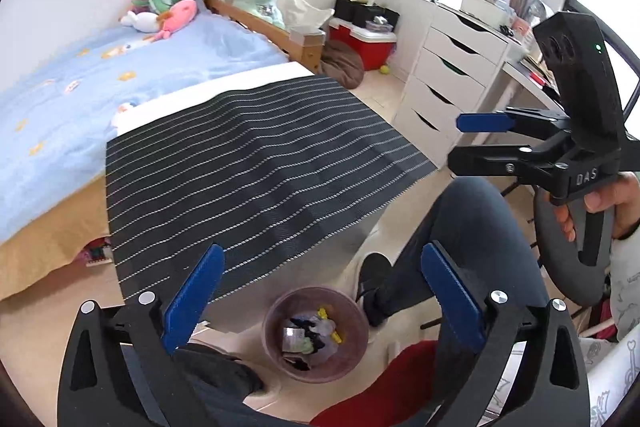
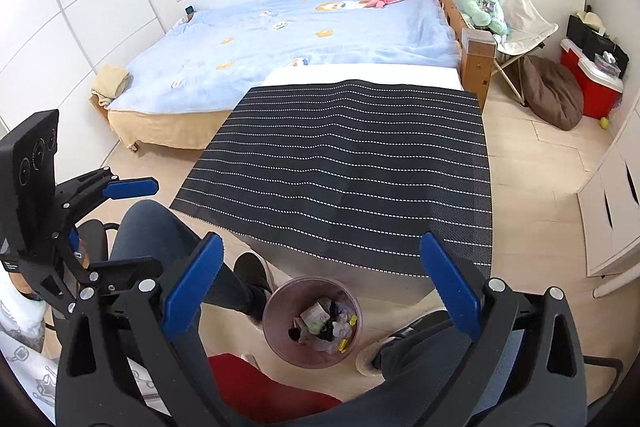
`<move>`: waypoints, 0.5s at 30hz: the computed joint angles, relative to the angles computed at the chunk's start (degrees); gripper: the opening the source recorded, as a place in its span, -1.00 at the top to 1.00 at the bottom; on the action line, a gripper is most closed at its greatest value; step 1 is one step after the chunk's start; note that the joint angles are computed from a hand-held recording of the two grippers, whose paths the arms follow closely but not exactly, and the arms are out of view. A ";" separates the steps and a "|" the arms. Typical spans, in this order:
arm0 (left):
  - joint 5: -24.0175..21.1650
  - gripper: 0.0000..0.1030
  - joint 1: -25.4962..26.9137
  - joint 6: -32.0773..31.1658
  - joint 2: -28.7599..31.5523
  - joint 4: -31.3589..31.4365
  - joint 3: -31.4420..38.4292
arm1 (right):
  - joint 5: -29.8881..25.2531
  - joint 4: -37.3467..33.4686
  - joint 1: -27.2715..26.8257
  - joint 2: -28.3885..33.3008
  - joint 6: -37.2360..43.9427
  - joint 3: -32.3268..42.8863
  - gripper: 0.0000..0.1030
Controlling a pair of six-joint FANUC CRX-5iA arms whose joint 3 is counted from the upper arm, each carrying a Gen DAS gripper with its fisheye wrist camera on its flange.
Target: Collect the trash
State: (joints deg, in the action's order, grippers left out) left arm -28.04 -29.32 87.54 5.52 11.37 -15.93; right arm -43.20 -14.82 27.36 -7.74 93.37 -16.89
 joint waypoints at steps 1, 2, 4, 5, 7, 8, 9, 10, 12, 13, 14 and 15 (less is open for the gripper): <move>-0.07 -0.85 0.05 1.00 -0.04 -0.73 0.18 | 0.11 -0.18 -0.04 0.01 0.12 0.03 -0.90; -0.15 -0.85 0.14 1.70 -0.08 -1.21 0.31 | 0.01 -0.68 -0.22 0.18 0.48 0.33 -0.91; -0.17 -0.85 0.30 3.27 -0.26 -2.35 0.54 | 0.45 -0.20 -0.08 0.17 -0.02 0.19 -0.92; -0.16 -0.85 0.37 3.86 -0.29 -2.78 0.66 | 0.59 -0.23 -0.10 0.24 -0.06 0.24 -0.93; -0.52 -0.85 0.62 4.79 -0.19 -3.40 1.13 | 0.71 0.21 -0.06 0.53 -0.66 0.43 -0.94; -0.83 -0.85 0.73 5.64 -0.14 -4.13 1.49 | 0.80 1.14 0.17 0.73 -1.54 0.49 -0.94; -0.99 -0.85 0.91 6.09 -0.12 -4.47 1.69 | 0.82 1.75 0.34 0.94 -2.11 0.63 -0.94; -0.96 -0.85 1.18 6.21 -0.19 -4.45 1.69 | 0.86 2.10 0.45 1.02 -2.32 0.73 -0.94; -0.75 -0.85 1.67 6.31 -0.45 -4.57 1.51 | 1.36 3.20 0.80 1.26 -3.29 0.84 -0.94; -1.14 -0.85 1.81 7.28 -0.38 -5.56 2.01 | 1.61 3.75 0.98 1.37 -3.81 0.85 -0.94; -1.50 -0.85 1.97 8.26 -0.29 -6.46 2.48 | 1.74 4.24 1.05 1.61 -4.19 1.03 -0.94; -1.73 -0.85 2.18 8.83 -0.23 -6.88 2.81 | 1.95 5.05 1.25 1.79 -4.86 1.10 -0.94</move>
